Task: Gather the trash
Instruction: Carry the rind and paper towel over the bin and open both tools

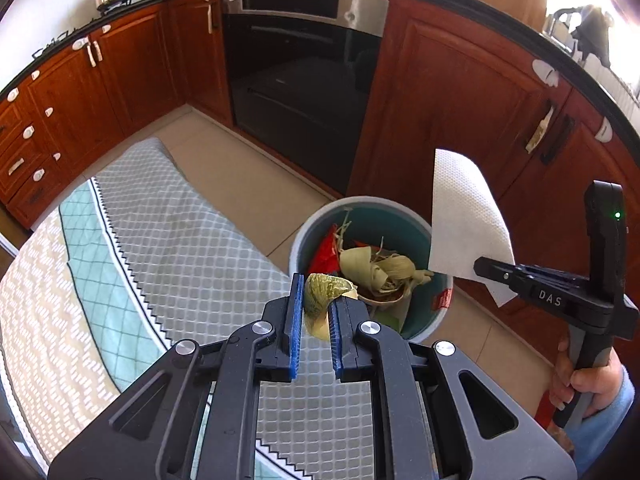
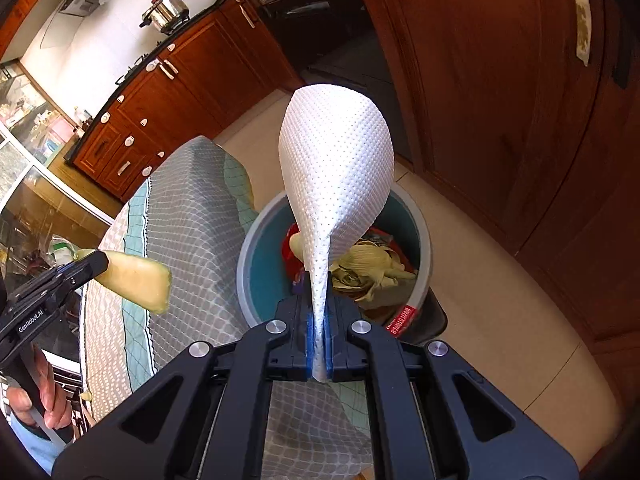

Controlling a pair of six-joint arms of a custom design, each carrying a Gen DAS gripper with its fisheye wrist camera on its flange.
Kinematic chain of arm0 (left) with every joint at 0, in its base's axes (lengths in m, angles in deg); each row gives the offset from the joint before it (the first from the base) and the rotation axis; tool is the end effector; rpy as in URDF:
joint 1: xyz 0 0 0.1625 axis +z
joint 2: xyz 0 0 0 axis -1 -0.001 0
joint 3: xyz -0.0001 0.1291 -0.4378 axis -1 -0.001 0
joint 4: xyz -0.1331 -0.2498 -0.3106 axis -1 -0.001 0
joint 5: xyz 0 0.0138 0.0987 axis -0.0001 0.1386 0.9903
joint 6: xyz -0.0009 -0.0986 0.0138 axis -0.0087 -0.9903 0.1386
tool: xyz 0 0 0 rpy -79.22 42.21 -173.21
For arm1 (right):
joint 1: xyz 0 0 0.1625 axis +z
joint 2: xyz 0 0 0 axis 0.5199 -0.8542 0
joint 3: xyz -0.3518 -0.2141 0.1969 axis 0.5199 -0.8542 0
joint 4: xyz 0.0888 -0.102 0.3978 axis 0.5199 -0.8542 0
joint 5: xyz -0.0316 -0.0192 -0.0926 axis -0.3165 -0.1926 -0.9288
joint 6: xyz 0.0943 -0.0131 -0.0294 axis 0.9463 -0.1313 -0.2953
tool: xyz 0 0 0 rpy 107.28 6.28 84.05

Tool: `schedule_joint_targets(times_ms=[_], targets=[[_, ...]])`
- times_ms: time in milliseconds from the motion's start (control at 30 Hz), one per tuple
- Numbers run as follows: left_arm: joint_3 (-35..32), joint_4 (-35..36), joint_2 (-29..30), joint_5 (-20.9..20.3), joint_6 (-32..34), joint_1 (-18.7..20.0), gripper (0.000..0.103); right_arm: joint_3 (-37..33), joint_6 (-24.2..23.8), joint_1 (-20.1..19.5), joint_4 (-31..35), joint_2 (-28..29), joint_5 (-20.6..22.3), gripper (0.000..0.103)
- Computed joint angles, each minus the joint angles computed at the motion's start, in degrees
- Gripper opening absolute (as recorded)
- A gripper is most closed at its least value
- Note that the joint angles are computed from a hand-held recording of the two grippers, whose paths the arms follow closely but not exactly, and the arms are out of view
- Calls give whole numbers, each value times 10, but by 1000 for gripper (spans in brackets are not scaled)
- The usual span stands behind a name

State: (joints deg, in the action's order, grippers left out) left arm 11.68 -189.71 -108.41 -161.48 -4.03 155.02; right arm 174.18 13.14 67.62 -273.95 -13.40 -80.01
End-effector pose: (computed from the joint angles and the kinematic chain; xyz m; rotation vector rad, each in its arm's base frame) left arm -0.1989 -0.8172 0.1327 1.4510 2.4056 -0.1536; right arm 0.1626 -0.6118 0.1000 -0.6100 -2.3093 1.1755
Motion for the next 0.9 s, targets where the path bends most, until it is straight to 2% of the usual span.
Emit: schedule_joint_targets(times_ms=[333, 400, 433, 500, 533, 600, 767, 900], targets=[[-20, 66, 60, 35, -14, -17, 13, 16, 8, -25, 12, -10, 35, 4], [-24, 85, 69, 44, -23, -19, 17, 16, 9, -29, 16, -11, 40, 4], [-30, 100, 73, 44, -28, -19, 22, 16, 10, -30, 19, -11, 43, 4], [-19, 77, 71, 52, -24, -22, 61, 15, 12, -33, 23, -11, 48, 4], [-6, 51, 67, 57, -16, -24, 67, 14, 11, -35, 26, -12, 50, 4], [8, 20, 61, 57, -4, -27, 76, 12, 11, -36, 29, -10, 53, 4], [16, -6, 50, 54, -6, -24, 97, 7, 5, -39, 37, -10, 61, 4], [23, -11, 36, 49, -10, -20, 99, 0, -3, -39, 48, -11, 67, 4]])
